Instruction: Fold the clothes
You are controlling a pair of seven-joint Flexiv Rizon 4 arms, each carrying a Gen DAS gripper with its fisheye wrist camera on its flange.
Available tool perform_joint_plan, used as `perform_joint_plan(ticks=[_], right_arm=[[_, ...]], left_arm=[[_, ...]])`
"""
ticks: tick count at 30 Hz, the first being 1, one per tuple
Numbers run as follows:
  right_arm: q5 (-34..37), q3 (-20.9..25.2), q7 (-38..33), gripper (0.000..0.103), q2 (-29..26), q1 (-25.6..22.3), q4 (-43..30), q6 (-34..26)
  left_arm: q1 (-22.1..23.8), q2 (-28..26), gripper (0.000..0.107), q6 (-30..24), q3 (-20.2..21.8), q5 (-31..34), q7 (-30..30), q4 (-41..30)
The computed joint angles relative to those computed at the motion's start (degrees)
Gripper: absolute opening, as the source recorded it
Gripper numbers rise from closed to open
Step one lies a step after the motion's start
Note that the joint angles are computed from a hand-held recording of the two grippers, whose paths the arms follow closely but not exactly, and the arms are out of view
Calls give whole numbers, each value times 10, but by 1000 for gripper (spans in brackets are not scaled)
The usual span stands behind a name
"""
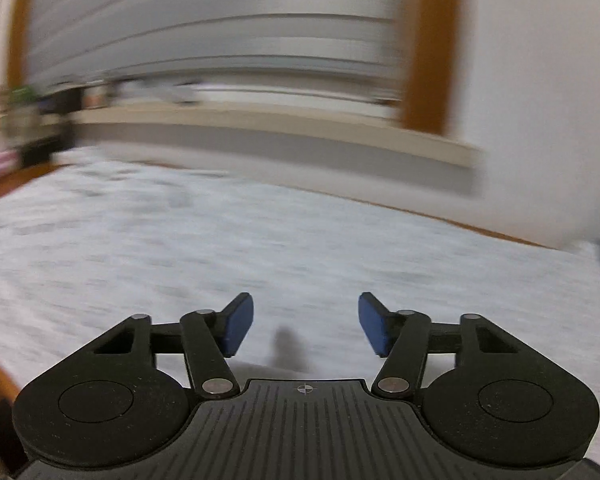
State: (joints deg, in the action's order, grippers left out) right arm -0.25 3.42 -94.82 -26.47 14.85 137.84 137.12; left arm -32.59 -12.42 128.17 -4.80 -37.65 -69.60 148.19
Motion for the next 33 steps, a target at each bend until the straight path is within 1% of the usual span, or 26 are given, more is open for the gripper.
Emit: perform_joint_plan(ticks=[1, 2, 3, 6, 8, 12, 13, 15, 16, 22, 23, 24, 25, 26, 28, 30, 32, 33], right_arm=[[-21, 14, 8, 52, -1, 1, -4, -8], [-44, 26, 17, 49, -4, 1, -10, -16], [-72, 40, 29, 46, -6, 0, -15, -23], [-153, 73, 57, 44, -7, 5, -31, -49], [-202, 90, 76, 43, -8, 8, -43, -64], [-314, 121, 133, 43, -13, 0, -70, -109], [-342, 129, 148, 40, -16, -3, -79, -121], [-408, 144, 179, 25, -25, -19, -94, -150], [-431, 149, 191, 25, -27, -26, -98, -159], [-502, 158, 229, 25, -33, -42, -99, -182], [-502, 154, 227, 25, -34, -39, -98, -183], [-506, 153, 229, 22, -35, -40, -99, -184], [-513, 156, 237, 7, -36, -47, -102, -183], [-520, 159, 245, 1, -38, -54, -104, -180], [-524, 158, 255, 1, -41, -60, -109, -163], [-547, 160, 285, 1, -46, -76, -118, -149], [-574, 156, 318, 1, -49, -88, -126, -138], [-578, 150, 327, 1, -49, -86, -128, -134]], left_arm=[[-4, 13, 33, 5, 1, -5, -7, 18], [-12, 20, 29, 4, -1, -17, 0, 26], [-19, 28, 28, 4, -4, -30, 9, 33], [-37, 49, 28, 5, -18, -68, 32, 53], [-38, 49, 28, 5, -28, -64, 29, 56], [-46, 23, 31, 16, -37, -52, 20, 47], [-46, 16, 31, 22, -36, -43, 16, 46], [-47, 4, 31, 33, -31, -26, 11, 46], [-49, 2, 31, 32, -30, -23, 11, 46], [-37, -2, 31, 39, -25, 42, -28, 52], [-35, -5, 34, 39, -23, 50, -31, 51], [-37, -9, 35, 39, -22, 51, -28, 48], [-39, -14, 35, 39, -20, 49, -25, 44], [-41, -19, 35, 40, -19, 48, -21, 39], [-38, -26, 35, 41, -18, 58, -24, 31], [-35, -33, 39, 45, -16, 71, -27, 24], [-30, -38, 39, 46, -14, 85, -29, 17], [-28, -41, 39, 44, -14, 91, -29, 14]])
